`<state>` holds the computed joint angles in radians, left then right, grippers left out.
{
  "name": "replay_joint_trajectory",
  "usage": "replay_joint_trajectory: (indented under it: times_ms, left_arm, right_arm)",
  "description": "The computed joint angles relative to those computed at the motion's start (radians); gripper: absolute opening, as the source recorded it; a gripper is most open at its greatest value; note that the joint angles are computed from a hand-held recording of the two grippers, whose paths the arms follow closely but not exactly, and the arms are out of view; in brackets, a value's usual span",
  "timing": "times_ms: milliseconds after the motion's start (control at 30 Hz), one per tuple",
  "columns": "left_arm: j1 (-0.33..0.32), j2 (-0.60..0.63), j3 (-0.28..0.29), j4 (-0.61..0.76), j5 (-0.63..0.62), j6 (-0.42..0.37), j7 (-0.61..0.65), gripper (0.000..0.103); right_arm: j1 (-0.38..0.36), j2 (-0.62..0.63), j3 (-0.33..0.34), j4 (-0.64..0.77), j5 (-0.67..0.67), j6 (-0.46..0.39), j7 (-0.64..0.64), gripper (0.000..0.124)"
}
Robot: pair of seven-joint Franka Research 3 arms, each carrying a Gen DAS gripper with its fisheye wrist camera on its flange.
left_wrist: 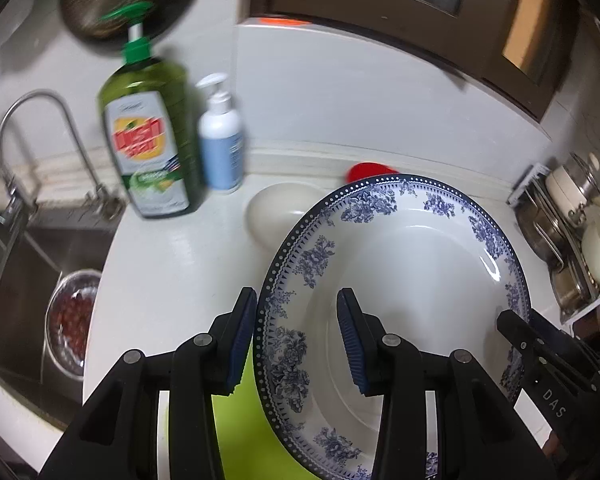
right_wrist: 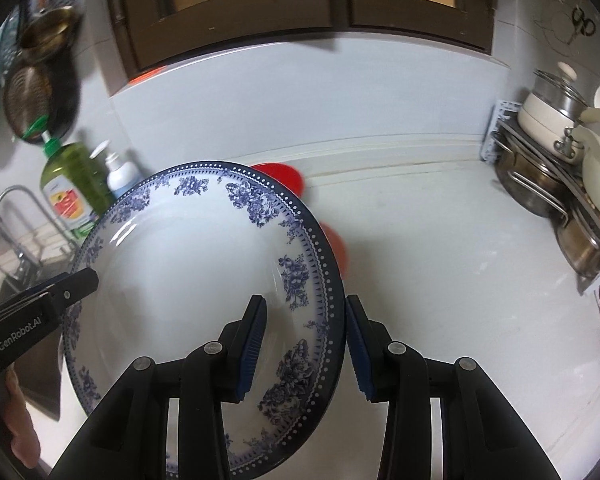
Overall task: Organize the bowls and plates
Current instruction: 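Lift and carry the blue-and-white plate with both grippers over the green plate, then lower the blue-and-white plate onto the green plate and open both grippers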
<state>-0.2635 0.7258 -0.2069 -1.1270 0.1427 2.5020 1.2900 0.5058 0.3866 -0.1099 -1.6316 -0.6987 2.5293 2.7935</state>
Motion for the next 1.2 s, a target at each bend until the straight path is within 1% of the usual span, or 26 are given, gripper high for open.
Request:
replay_joint_trajectory:
  times_ms: [233, 467, 667, 867, 1033, 1200]
  left_arm:
    - [0.049, -0.118, 0.005, -0.209, -0.006, 0.07, -0.025, 0.041]
    - [0.089, -0.181, -0.002, -0.328, -0.008, 0.103, -0.018, 0.041]
    - [0.107, -0.2, -0.004, -0.379, -0.015, 0.095, -0.01, 0.041]
    - [0.121, -0.196, -0.008, -0.402, -0.034, 0.053, -0.006, 0.041]
    - [0.126, -0.178, -0.012, -0.407, -0.047, 0.021, 0.003, 0.041]
    - [0.123, -0.162, -0.006, -0.41, -0.046, 0.012, -0.003, 0.041]
  right_arm:
    - [0.028, 0.038, 0.018, 0.038, 0.032, -0.013, -0.029, 0.041]
    - [0.057, 0.076, 0.027, 0.073, 0.088, -0.028, -0.08, 0.041]
    - [0.076, 0.107, 0.027, 0.097, 0.14, -0.043, -0.119, 0.041]
    - [0.087, 0.138, 0.03, 0.119, 0.194, -0.059, -0.164, 0.041]
    - [0.09, 0.166, 0.03, 0.135, 0.242, -0.069, -0.196, 0.041]
    - [0.091, 0.193, 0.029, 0.152, 0.28, -0.082, -0.224, 0.041]
